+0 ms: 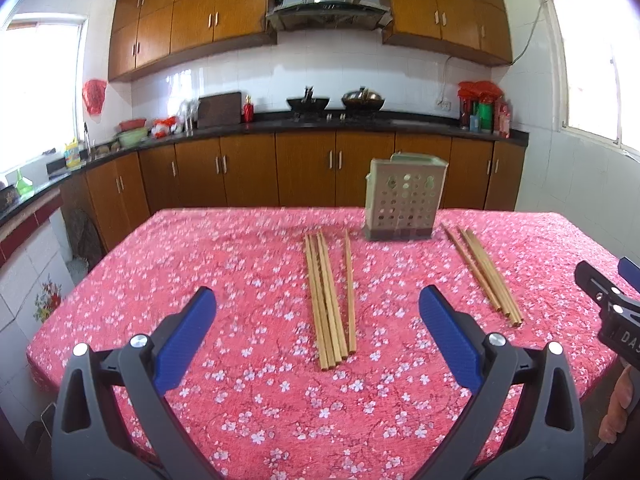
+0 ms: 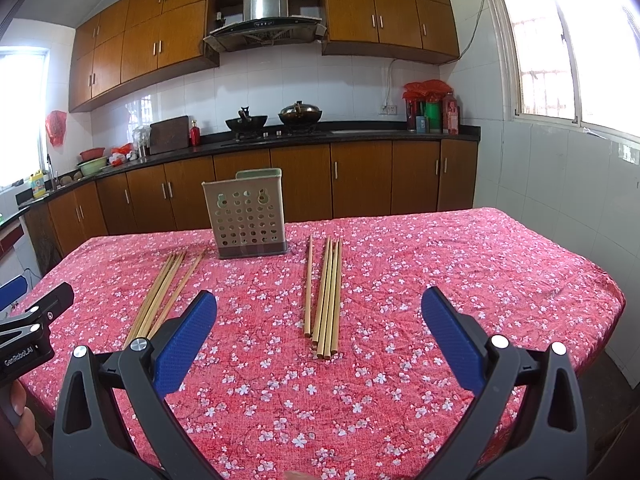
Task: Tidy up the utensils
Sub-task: 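Grasp a wooden chopstick with the right tool while the left tool grasps another chopstick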
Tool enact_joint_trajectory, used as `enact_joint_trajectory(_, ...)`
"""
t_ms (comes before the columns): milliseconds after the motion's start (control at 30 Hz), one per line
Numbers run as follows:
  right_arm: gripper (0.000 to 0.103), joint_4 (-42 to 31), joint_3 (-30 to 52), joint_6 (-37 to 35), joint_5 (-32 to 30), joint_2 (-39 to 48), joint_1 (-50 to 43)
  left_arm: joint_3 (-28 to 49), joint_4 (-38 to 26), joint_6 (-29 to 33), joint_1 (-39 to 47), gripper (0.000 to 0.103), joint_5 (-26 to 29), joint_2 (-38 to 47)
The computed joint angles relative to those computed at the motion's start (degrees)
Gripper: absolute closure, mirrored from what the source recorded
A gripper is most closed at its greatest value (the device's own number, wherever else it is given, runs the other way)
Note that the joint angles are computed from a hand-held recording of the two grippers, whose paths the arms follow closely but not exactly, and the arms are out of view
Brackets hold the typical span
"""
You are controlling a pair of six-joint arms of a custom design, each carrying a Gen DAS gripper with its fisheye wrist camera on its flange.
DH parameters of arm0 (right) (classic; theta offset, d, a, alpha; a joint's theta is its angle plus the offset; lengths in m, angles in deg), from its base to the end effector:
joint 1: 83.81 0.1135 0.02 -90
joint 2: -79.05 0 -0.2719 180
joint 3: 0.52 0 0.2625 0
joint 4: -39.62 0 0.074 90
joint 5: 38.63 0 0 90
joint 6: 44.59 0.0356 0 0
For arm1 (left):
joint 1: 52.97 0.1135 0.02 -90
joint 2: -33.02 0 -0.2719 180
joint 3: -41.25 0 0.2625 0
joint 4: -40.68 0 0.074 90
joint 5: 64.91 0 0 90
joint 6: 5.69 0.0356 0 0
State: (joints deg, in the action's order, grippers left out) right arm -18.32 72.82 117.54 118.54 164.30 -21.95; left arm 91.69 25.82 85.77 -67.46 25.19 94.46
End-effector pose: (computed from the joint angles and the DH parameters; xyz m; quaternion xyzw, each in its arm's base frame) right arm 0.1632 0.2355 0.2479 0.1698 0.8083 -0.0787 0.5583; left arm 0.2385 -0.0617 0.2544 0.1180 0.8391 -0.0610 0.5274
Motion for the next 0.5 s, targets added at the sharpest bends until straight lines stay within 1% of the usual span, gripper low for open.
enact_joint_trajectory(100, 0.002, 2.74, -0.89, -3.34, -4.20, -0.72, -3.66, 4.24, -4.53, -0.07, 1.53, 0.004, 0.82, 4.42)
enact_joint_trajectory(133, 0.003, 4.25, -2.01, -4.04, -5.92, -1.21, -5.16, 4.09, -4.11, 0.24, 2.80, 0.004, 1.74, 6.22)
enact_joint_trajectory(167, 0.006, 6.09, -3.19, -4.89, -7.22, -1.52, -6.46, 5.03, -4.10, 0.05, 2.99, 0.004, 1.78, 8.16)
enact_joint_trajectory(200, 0.008, 7.49, -4.00, -6.09, -9.90, -2.14, -8.99, 6.80, -5.19, 0.03, 4.05, 0.004, 2.45, 10.41)
enact_joint_trajectory(267, 0.022, 9.02, -4.91, -7.95, -13.87, -2.87, -12.65, 10.36, -7.58, -0.14, 5.56, 0.004, 3.85, 13.84)
enact_joint_trajectory(300, 0.026, 9.59, -5.05, -8.88, -15.54, -2.99, -14.31, 11.96, -8.66, -0.10, 6.32, 0.004, 4.79, 15.32)
enact_joint_trajectory(333, 0.032, 11.43, -5.41, -11.11, -18.72, -3.08, -17.31, 14.21, -9.95, -0.11, 7.22, 0.004, 6.01, 17.62)
enact_joint_trajectory(367, 0.041, 13.36, -5.67, -13.29, -21.71, -3.01, -19.93, 16.86, -11.37, -0.12, 7.74, 0.004, 6.57, 20.23)
enact_joint_trajectory(400, 0.045, 15.13, -5.71, -15.21, -24.78, -2.62, -22.45, 18.13, -11.84, 0.12, 8.07, 0.004, 6.93, 21.59)
enact_joint_trajectory(467, 0.059, 18.65, -5.14, -18.94, -32.53, -0.46, -28.34, 21.70, -12.54, 1.15, 8.10, 0.004, 6.31, 25.64)
enact_joint_trajectory(500, 0.063, 19.16, -4.36, -19.69, -34.75, 0.73, -29.77, 23.14, -12.87, 1.39, 7.67, 0.007, 5.59, 27.18)
